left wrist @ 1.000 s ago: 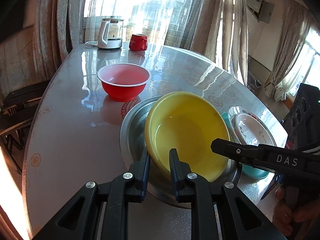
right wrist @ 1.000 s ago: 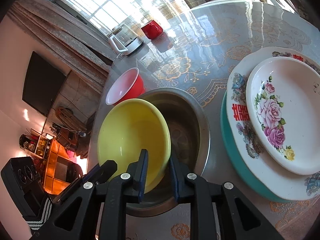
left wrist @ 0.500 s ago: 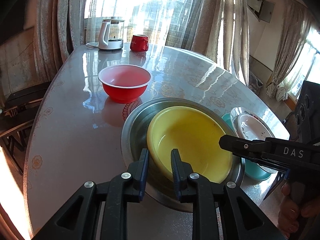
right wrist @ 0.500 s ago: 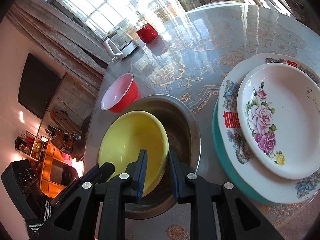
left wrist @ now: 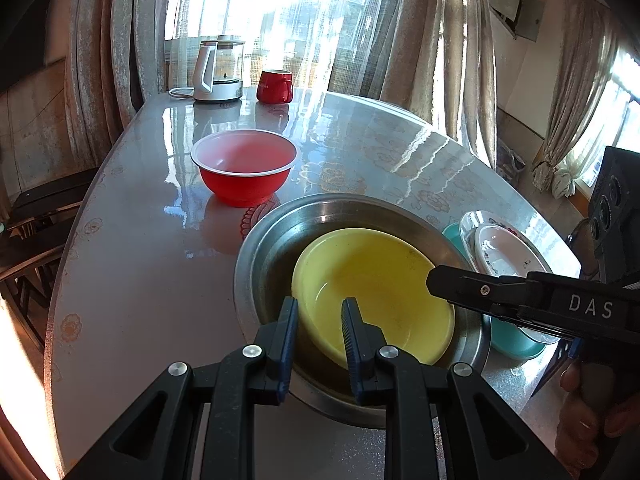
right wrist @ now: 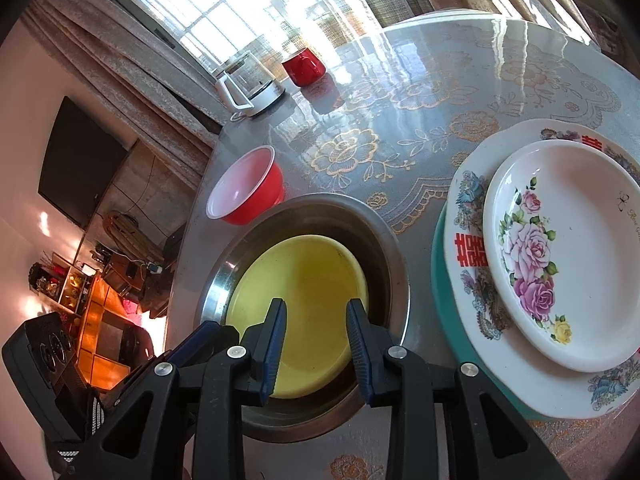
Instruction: Organize plates and bowls
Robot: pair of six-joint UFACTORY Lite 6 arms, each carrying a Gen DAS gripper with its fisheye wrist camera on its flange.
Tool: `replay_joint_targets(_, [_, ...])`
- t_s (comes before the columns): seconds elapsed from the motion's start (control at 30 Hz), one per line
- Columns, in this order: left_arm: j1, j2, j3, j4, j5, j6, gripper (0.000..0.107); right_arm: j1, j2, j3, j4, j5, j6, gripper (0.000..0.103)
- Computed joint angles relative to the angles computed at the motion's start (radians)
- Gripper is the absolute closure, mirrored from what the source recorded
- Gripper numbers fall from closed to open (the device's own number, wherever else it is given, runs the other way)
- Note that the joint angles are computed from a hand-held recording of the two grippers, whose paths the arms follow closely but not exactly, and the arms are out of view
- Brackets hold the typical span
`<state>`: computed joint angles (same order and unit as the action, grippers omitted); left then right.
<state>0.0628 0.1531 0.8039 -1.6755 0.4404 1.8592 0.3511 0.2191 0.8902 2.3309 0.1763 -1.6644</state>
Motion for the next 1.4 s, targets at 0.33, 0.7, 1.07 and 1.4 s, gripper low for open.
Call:
replay_joint_targets(0.33, [0.010, -0.016, 0.006, 0.054, 0.002, -0.078, 0.082, -0.004, -0.023, -0.030, 0.137, 0.045, -0.149, 0.071])
replay_joint_targets(0.7, [0.036, -0.055, 0.002, 0.058, 0.008, -0.093, 0.065, 0.004, -0.024, -0.026, 0.179, 0.053, -0.196, 0.071])
replay_joint_targets(1.07, [0.045, -0.050, 0.034, 0.016, -0.040, -0.075, 0.051, 0.010, -0.002, 0.022, 0.133, 0.021, -0.169, 0.071])
replay_joint_targets(1.4, [0.063, 0.038, 0.129, 0.062, -0.064, -0.167, 0.035, 0.009, 0.041, 0.083, 0.029, -0.008, -0.069, 0.071])
